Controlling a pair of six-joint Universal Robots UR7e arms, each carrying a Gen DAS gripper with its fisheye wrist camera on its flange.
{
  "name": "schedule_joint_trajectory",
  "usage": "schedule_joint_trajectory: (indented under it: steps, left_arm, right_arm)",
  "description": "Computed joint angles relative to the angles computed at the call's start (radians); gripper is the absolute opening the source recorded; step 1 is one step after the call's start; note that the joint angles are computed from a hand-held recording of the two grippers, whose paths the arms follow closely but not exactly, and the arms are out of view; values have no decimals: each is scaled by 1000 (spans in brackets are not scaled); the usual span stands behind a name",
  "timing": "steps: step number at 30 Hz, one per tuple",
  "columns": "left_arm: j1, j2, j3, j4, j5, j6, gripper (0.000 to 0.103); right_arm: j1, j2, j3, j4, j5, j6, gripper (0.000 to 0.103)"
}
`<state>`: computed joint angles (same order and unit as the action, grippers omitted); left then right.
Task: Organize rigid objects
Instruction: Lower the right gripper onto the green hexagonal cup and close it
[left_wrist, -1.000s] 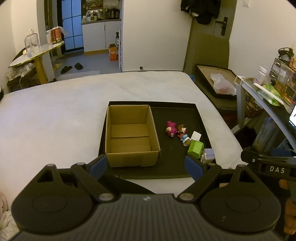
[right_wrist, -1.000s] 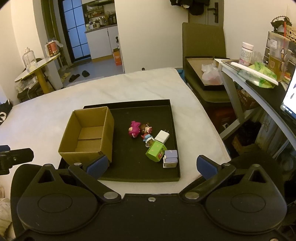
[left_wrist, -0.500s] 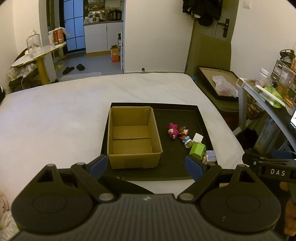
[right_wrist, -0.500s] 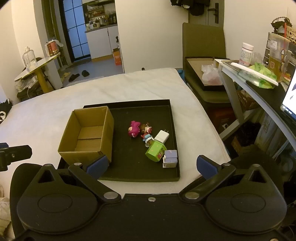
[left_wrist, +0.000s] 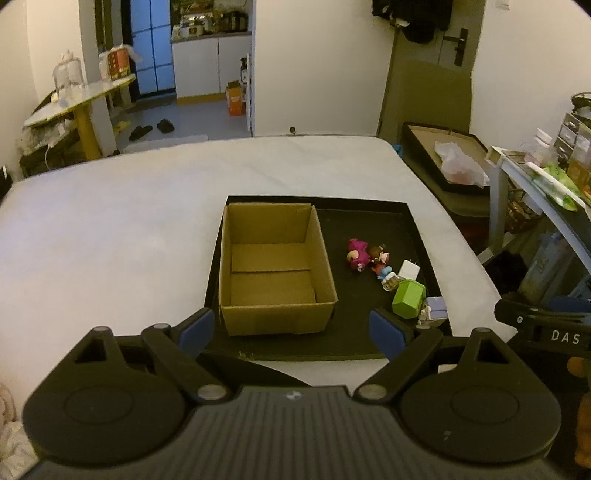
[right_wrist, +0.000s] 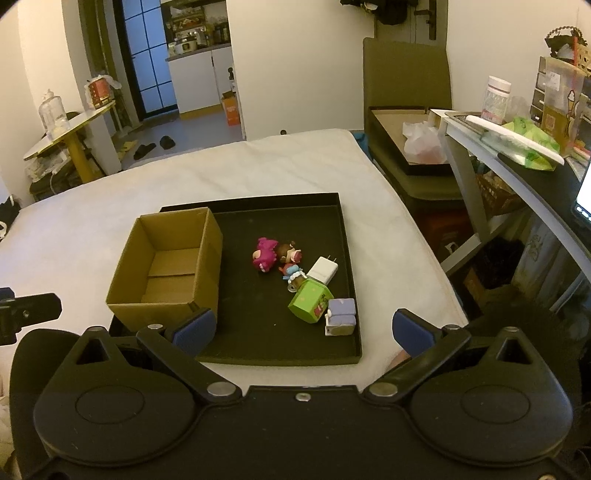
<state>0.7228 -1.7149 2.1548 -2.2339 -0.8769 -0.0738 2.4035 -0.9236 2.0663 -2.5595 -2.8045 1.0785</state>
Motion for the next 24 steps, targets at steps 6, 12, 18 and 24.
schedule_joint_trajectory:
  steps: [6, 12, 18, 24]
  left_arm:
    - [43, 49, -9, -38, 31, 15, 90]
    - [97, 97, -37, -68, 32, 21, 90]
    - [135, 135, -54, -95, 45, 26, 90]
    - [162, 179, -72, -100, 72, 6, 90]
  right_arm:
    - [-42, 17, 26, -141, 6, -94, 103]
    - [-86, 28, 42, -231, 22, -149, 102]
    - [-131, 37, 63, -309, 42, -178, 96]
    - [-177, 53, 86, -427, 78, -235, 83]
